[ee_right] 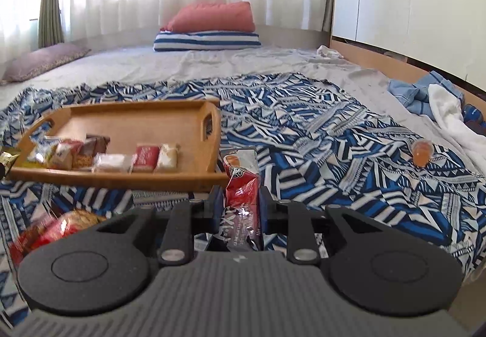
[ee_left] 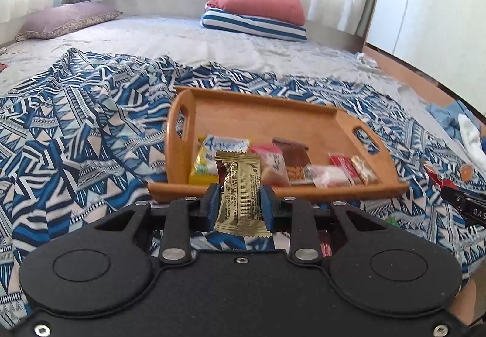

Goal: Organize snacks
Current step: 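Carry the gold packet in the left tool while the right tool carries the MIXT bar over the tray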

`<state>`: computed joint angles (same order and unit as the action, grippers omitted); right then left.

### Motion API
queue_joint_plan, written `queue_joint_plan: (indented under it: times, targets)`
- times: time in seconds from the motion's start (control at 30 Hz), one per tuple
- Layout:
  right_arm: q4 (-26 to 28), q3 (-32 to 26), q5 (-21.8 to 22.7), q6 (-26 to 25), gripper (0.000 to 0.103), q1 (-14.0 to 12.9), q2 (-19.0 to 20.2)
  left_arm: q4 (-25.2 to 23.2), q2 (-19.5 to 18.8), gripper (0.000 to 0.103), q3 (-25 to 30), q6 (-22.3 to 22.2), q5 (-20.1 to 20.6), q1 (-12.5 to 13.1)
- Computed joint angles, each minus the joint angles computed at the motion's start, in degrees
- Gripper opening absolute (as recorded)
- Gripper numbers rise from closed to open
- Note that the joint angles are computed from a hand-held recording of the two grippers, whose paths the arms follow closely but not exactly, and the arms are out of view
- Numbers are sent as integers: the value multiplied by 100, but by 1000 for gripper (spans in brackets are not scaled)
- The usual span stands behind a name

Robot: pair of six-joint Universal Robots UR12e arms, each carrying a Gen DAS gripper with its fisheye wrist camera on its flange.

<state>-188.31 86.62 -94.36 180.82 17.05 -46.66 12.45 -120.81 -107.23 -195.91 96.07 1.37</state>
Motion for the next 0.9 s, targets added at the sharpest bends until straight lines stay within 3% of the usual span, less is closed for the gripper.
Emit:
queue_joint_plan:
  times: [0.23, 0.47, 0.9]
  targets:
    - [233, -551, 449, 64, 28, -35, 195, -75, -128, 27, 364, -210, -51, 160]
    - [670, -1251, 846, 24, 28, -34, 531, -448, -433, 27, 968, -271, -21, 236]
    - [1407, -2223, 954, 73, 28, -7, 1162, -1123, -1115, 27, 1953, -430, 72, 281]
